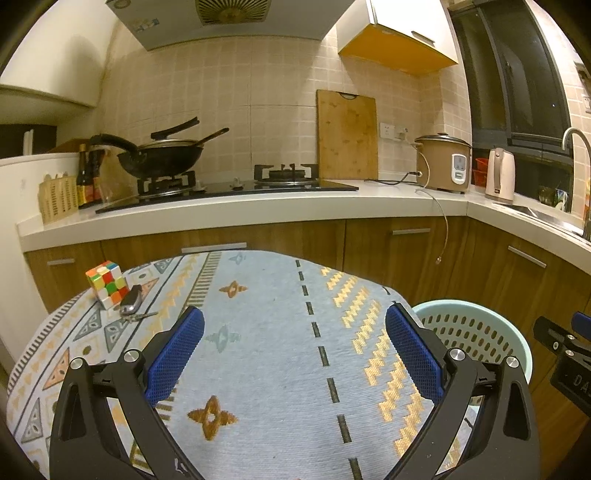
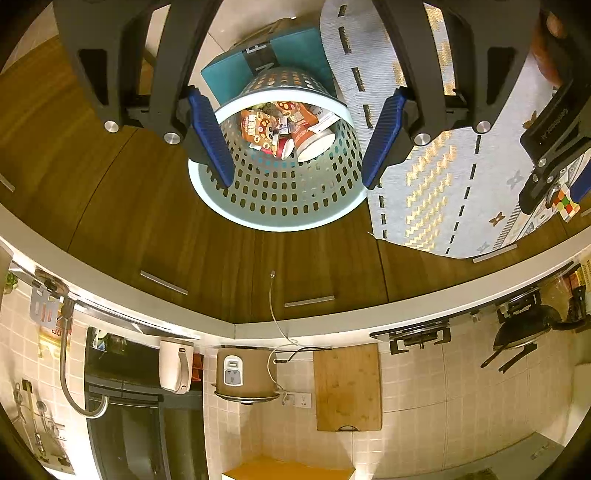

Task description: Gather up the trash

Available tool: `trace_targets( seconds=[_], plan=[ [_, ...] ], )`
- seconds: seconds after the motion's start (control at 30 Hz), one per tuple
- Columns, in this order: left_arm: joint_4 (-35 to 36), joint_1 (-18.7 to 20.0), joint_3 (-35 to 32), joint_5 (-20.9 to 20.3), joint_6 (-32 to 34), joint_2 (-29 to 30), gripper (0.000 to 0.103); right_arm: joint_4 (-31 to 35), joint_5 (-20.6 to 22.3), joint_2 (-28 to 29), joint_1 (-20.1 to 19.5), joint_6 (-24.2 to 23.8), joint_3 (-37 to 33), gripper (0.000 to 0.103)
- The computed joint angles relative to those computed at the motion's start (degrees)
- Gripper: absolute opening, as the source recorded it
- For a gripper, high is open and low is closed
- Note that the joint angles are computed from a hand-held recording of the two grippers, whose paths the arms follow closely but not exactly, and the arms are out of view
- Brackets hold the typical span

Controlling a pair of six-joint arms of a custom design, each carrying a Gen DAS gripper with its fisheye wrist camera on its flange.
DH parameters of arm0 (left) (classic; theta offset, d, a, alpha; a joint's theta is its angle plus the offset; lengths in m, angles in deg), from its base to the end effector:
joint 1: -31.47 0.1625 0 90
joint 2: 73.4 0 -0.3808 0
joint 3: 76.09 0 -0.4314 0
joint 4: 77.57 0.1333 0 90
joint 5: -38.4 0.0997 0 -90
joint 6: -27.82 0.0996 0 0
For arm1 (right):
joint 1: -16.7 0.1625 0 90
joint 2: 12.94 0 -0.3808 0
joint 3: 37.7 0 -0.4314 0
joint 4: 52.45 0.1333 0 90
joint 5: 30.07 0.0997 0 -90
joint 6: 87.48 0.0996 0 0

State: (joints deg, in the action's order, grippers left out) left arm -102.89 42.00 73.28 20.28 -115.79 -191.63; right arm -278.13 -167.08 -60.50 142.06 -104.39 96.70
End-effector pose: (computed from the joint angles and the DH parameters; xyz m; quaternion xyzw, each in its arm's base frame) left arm -0.1040 -0.2512 0.1789 0.0809 0.6911 -0.5865 0.4144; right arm 0.2793 -0.2892 0.0431 0.2198 -0.8222 0.4324 0.2977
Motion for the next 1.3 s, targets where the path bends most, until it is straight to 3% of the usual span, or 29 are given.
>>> trace_targets(
  seconds=[1.3],
  plan=[
    [0.25, -0.23, -0.34, -0.76, -0.22, 0.64, 0.095, 1.82, 1.07, -0.74, -0.67, 0.20, 0.06, 0.068]
  ],
)
